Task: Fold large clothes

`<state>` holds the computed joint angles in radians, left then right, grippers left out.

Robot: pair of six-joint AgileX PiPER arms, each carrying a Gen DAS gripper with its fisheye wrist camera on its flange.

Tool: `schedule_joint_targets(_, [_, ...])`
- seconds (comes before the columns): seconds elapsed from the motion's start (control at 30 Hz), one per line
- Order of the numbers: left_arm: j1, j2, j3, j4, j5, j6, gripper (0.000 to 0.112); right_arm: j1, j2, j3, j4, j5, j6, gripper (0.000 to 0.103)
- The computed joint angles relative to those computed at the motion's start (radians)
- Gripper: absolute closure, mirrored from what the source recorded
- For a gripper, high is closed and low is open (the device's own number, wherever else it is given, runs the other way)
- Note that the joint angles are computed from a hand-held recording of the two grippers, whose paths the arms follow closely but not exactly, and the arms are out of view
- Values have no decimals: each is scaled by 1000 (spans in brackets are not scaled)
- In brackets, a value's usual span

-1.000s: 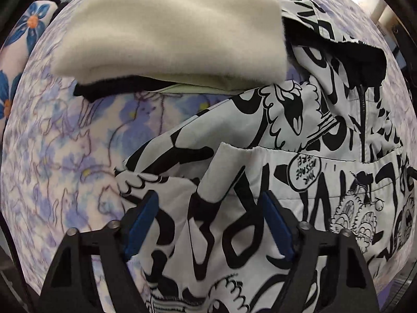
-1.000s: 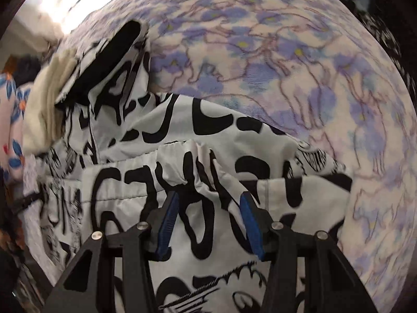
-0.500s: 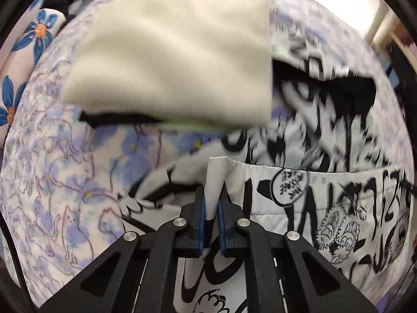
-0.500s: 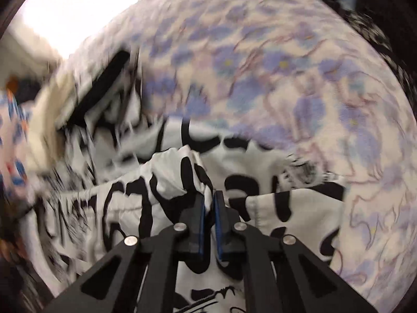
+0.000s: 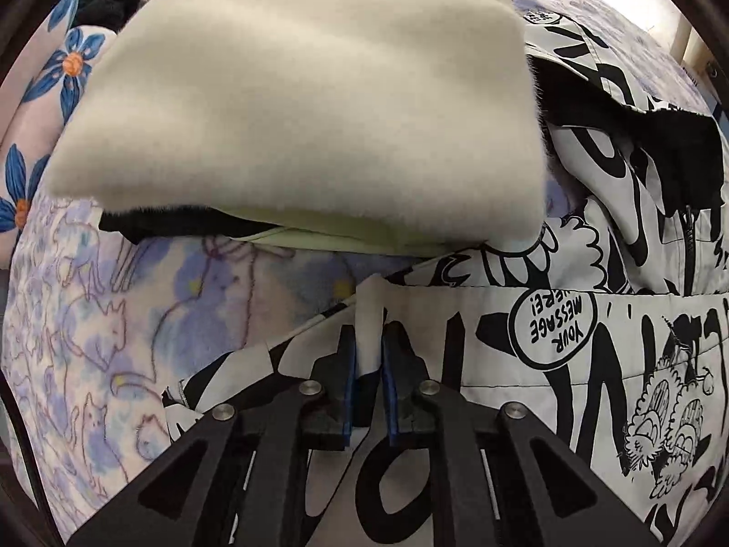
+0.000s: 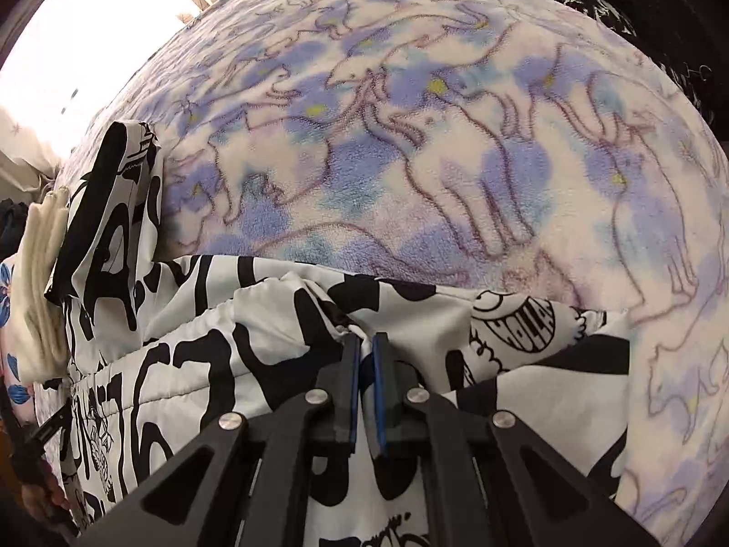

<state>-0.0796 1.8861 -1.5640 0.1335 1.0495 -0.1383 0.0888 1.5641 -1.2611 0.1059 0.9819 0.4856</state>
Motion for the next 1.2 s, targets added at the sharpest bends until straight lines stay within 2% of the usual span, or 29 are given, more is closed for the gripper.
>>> schedule_joint_targets(0.07, [4,-2,-10,-4,9,-2,98,-9,-7,-23,14,32,-9,92])
schedule_joint_targets(0.13, [20,-9,-27,-18,32,7,80,-19,-7,-72,19,102,-11,87])
schedule_joint_targets(0.2, [34,-20,-52,2,74,-9,68,-24,-46,-86,22,124,-1,87])
schedule_joint_targets(0.33, [59,-137,-7,4,79,-52,68,26,-153,-71,7,107,49,81])
schedule_joint_targets(0.47, [20,-286,108,4,47,-115,68,202,-196,-34,17,47,129,78])
schedule_joint_targets(0.53, [-26,-380,206,1,40,-191,68,320,-167,-40,21,8,154,78])
schedule_joint_targets(0.63, [-107,-444,308,-31,29,-285,68,515,-86,-72,15,-65,179,78])
schedule_joint_targets(0.73, [-255,-454,399,13,5,-408,68,609,12,-118,5,-105,183,78])
schedule_joint_targets(0.8, [-341,-434,445,94,-12,-480,68,629,56,-138,-51,-101,197,78])
schedule_joint_targets(0.83, [-371,-423,449,123,-8,-506,68,628,68,-135,-86,-99,204,81])
schedule_joint_targets(0.9, [-348,-412,465,138,-32,-490,68,593,48,-91,-121,-106,200,86])
schedule_joint_targets(0.93, [-311,-414,476,146,-52,-468,68,555,23,-57,-109,-111,172,103])
schedule_joint_targets(1.0, [-246,-408,479,155,-80,-422,68,468,-52,32,-79,-134,111,103])
schedule_joint_targets(1.1, [-120,-400,467,103,-109,-277,68,385,-129,96,-239,-34,162,103])
schedule_joint_targets(1.2, [-76,-386,440,140,-99,-229,68,199,-231,200,-202,-19,125,103])
